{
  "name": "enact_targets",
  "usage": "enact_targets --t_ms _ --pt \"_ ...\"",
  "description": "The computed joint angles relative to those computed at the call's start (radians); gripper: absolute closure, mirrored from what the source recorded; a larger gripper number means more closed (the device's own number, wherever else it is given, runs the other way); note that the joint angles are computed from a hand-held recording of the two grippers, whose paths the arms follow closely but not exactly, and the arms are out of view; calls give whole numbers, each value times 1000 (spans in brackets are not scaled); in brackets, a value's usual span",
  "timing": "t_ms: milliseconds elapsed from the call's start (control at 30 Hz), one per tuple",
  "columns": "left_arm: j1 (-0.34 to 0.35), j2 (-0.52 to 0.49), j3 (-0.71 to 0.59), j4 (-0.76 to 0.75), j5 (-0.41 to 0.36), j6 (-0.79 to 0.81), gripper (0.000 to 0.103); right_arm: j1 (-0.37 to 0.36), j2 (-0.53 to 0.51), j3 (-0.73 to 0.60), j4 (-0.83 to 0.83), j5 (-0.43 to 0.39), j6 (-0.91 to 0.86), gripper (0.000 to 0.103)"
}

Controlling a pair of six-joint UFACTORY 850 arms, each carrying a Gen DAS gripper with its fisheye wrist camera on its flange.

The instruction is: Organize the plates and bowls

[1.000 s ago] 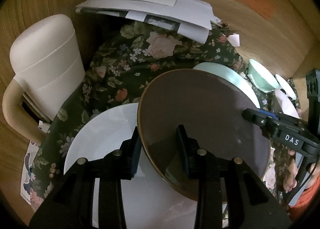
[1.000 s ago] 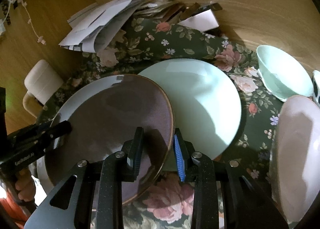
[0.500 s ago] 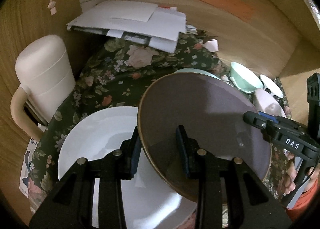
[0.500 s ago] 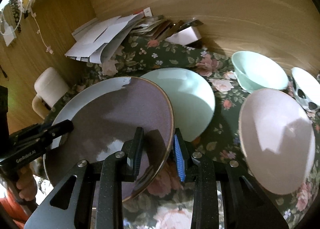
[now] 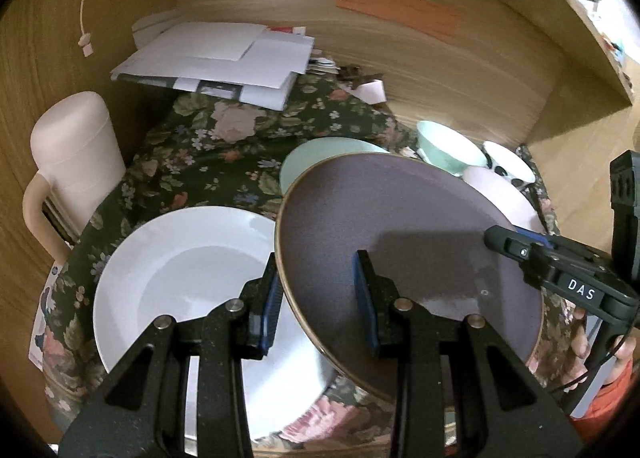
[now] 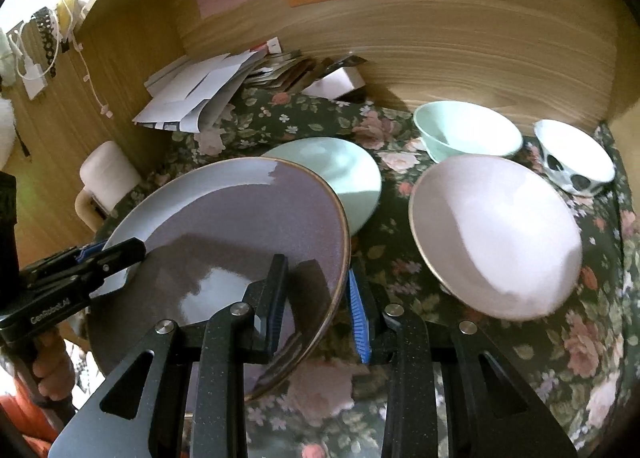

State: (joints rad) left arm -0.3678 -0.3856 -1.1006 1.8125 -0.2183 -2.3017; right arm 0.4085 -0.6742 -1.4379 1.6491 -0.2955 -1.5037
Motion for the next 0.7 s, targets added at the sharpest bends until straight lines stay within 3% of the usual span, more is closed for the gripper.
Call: enact_targets --t_ms 433,700 --pt "-67 9 12 -33 -17 21 69 -35 84 151 224 -23 -215 77" --pt "-94 -9 -2 -93 -2 87 69 -53 101 199 247 -23 -230 77"
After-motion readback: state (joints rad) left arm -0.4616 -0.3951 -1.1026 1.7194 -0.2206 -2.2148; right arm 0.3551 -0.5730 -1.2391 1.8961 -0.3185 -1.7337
